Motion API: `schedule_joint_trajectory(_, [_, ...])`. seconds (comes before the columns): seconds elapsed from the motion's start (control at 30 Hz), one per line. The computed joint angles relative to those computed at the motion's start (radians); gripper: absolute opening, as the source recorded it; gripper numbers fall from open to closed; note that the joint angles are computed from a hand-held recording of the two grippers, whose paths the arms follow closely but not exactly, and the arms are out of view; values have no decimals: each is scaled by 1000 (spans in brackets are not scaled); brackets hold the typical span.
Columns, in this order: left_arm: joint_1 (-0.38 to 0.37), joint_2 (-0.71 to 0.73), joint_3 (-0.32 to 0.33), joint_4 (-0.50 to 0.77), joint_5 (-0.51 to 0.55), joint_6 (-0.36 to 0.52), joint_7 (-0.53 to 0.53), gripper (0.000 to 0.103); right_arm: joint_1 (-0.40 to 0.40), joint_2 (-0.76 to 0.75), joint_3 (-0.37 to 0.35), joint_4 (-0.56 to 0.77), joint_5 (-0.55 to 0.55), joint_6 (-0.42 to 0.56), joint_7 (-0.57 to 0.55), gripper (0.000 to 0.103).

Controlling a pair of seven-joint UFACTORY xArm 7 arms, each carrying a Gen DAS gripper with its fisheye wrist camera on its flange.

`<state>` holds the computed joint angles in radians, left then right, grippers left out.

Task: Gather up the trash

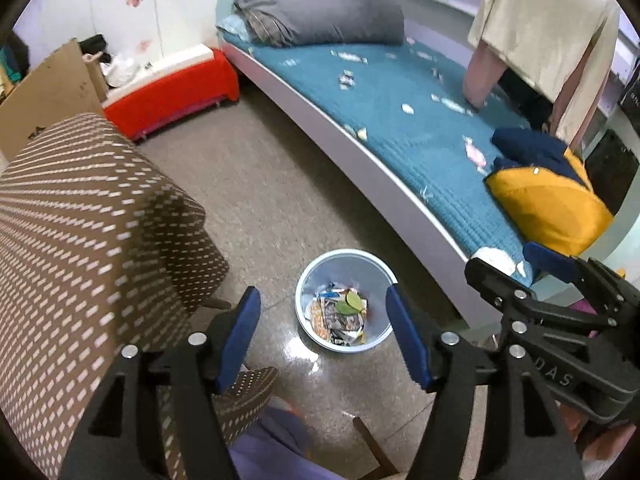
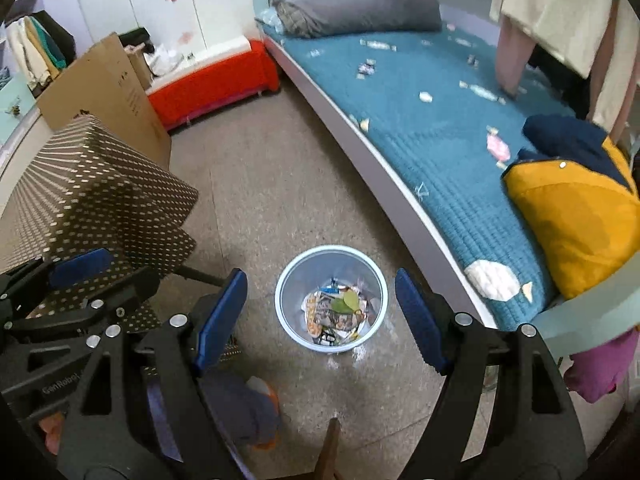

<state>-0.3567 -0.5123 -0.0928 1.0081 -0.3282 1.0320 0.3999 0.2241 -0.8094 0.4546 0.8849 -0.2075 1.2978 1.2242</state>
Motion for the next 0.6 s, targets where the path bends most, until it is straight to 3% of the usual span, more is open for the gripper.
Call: schedule_joint_trajectory(0.6, [86, -409, 107, -87, 42, 46, -30, 75, -95, 48, 273, 325, -135, 123, 21, 76])
